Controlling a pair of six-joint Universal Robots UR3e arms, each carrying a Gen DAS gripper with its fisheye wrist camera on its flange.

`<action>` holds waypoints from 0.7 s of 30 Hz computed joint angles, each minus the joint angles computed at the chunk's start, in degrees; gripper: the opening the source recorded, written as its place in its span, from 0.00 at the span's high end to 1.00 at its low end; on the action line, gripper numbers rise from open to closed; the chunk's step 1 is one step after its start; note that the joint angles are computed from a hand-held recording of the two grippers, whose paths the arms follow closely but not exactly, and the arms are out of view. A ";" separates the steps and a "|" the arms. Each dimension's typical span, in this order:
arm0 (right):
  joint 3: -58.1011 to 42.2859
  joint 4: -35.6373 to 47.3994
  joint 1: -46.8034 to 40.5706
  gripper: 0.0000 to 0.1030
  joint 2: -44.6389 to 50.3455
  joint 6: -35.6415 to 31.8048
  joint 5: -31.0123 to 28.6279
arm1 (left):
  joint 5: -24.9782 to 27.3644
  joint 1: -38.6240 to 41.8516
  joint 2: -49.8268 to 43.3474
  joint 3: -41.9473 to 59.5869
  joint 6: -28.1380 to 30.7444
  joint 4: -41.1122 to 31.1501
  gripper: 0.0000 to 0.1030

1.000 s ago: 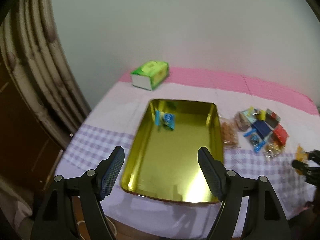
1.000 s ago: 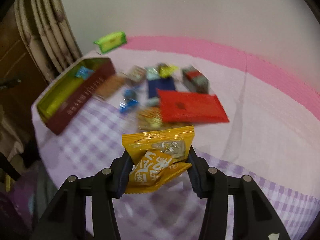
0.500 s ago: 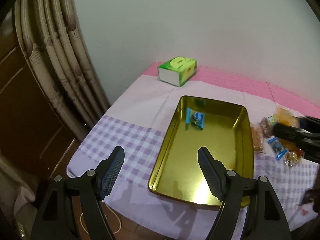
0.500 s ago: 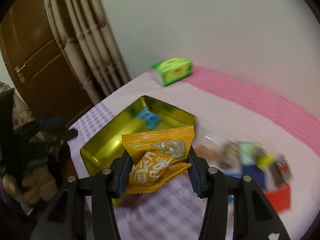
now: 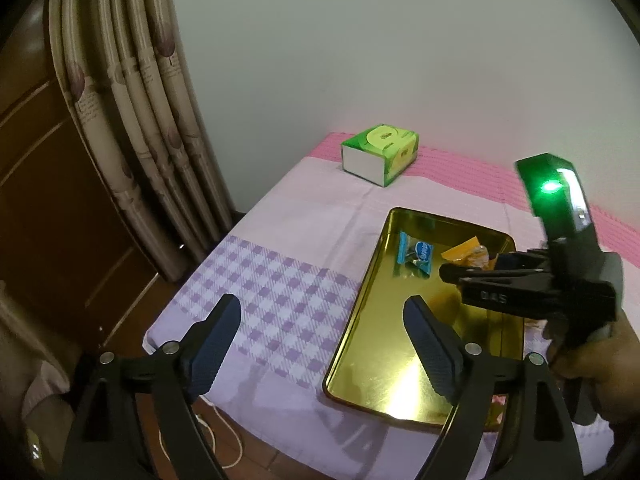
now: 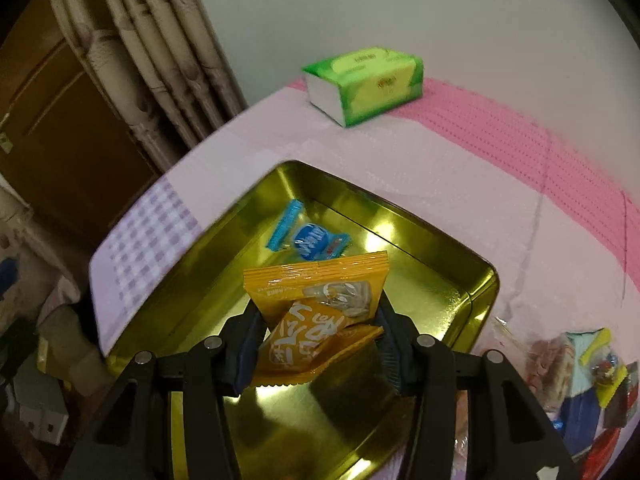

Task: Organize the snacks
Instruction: 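Carry the yellow packet with the right gripper and release it into the tin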

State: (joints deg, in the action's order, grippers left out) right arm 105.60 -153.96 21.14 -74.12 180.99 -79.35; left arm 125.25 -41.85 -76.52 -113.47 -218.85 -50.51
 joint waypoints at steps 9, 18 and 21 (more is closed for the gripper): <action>-3.39 -0.71 0.17 0.50 4.70 2.48 -0.60 | 1.40 -1.53 -2.49 1.59 1.13 0.31 0.15; 1.96 -7.51 -2.64 0.39 1.14 5.23 4.57 | -0.45 -0.39 -2.34 1.55 0.89 -0.33 0.14; 6.57 -11.15 -4.87 0.39 -3.08 6.02 7.68 | 0.52 -1.09 -2.65 2.11 0.30 -0.89 0.14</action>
